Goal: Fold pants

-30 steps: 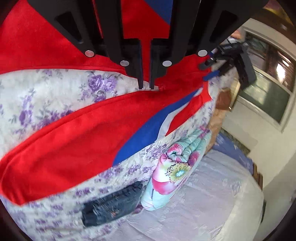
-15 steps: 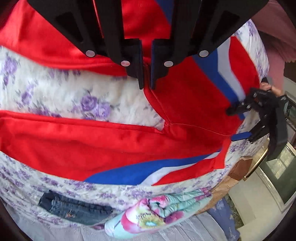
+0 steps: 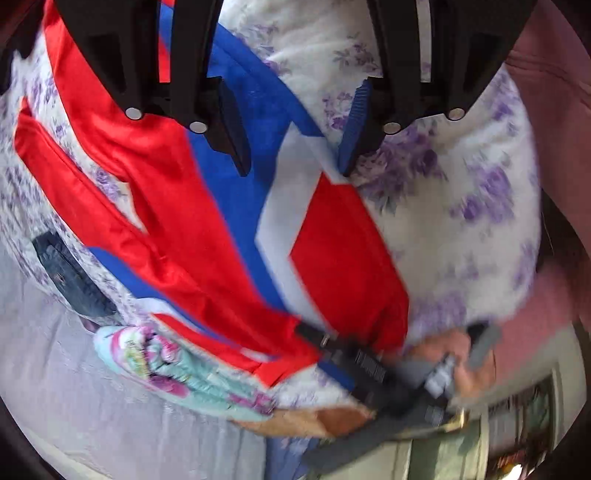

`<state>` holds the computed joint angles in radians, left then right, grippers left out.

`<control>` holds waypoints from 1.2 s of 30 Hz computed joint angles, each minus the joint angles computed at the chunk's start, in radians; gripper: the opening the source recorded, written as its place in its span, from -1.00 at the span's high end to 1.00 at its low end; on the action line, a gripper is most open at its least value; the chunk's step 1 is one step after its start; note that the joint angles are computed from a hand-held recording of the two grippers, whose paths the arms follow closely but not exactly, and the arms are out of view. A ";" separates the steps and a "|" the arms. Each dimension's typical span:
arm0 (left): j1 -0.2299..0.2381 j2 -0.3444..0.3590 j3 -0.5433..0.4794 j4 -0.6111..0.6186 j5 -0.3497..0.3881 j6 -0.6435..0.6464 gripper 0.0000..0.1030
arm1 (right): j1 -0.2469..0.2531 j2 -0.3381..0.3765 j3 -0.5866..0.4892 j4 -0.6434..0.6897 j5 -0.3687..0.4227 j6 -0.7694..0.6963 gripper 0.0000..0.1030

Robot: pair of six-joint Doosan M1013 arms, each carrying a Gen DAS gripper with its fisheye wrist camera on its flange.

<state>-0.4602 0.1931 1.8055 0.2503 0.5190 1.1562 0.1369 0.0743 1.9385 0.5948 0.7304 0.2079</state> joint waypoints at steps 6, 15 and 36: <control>0.028 -0.013 0.018 -0.118 -0.007 0.037 -0.91 | -0.045 -0.054 0.013 0.104 0.127 -0.055 0.84; 0.010 -0.035 0.036 -0.068 -0.017 0.000 -0.91 | -0.306 -0.088 0.041 0.160 -0.153 0.667 -0.16; -0.055 -0.049 0.021 0.029 -0.002 -0.030 -0.91 | -0.404 -0.026 0.032 -0.445 -0.227 1.345 -0.10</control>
